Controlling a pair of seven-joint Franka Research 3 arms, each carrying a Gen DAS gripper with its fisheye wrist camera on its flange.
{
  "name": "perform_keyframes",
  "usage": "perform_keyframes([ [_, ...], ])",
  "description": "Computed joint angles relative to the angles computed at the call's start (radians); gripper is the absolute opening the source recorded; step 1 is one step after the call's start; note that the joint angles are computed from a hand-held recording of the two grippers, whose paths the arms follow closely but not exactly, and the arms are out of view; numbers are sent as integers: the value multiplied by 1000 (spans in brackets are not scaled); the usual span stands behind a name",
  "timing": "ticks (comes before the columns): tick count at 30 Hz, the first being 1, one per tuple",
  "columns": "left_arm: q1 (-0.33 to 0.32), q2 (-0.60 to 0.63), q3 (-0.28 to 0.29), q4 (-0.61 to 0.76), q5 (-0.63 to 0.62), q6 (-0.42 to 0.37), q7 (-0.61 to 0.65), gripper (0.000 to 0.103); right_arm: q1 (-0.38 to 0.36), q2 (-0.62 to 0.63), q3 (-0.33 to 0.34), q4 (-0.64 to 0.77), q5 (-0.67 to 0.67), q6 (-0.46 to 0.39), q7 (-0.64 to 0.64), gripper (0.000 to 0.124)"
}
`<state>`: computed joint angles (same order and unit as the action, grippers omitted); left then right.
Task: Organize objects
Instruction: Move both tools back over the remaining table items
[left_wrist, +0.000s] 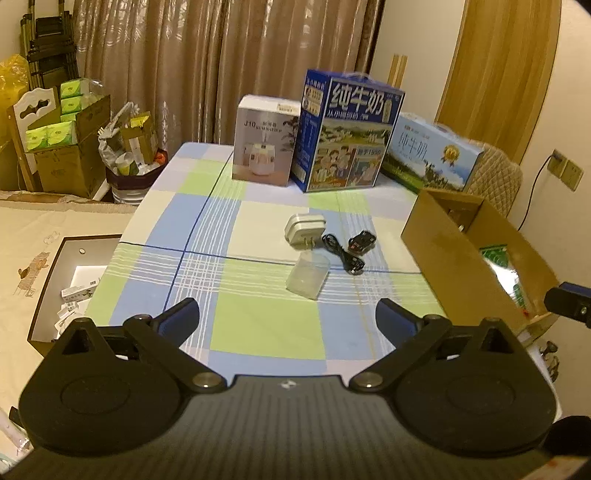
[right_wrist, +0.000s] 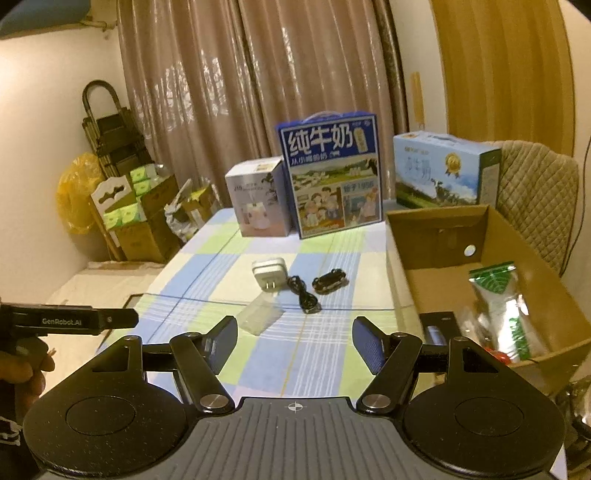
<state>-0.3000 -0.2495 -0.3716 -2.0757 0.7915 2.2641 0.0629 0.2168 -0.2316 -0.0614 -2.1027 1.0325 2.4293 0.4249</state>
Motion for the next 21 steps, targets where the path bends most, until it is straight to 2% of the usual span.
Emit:
perform_keyframes([
  [8, 23, 94, 49, 23, 6, 88, 55, 100, 11, 150, 47, 91, -10, 29, 10, 66],
  [21, 57, 271, 135, 87, -1, 214, 176, 100, -6, 447, 158, 327, 13, 141, 11, 66],
])
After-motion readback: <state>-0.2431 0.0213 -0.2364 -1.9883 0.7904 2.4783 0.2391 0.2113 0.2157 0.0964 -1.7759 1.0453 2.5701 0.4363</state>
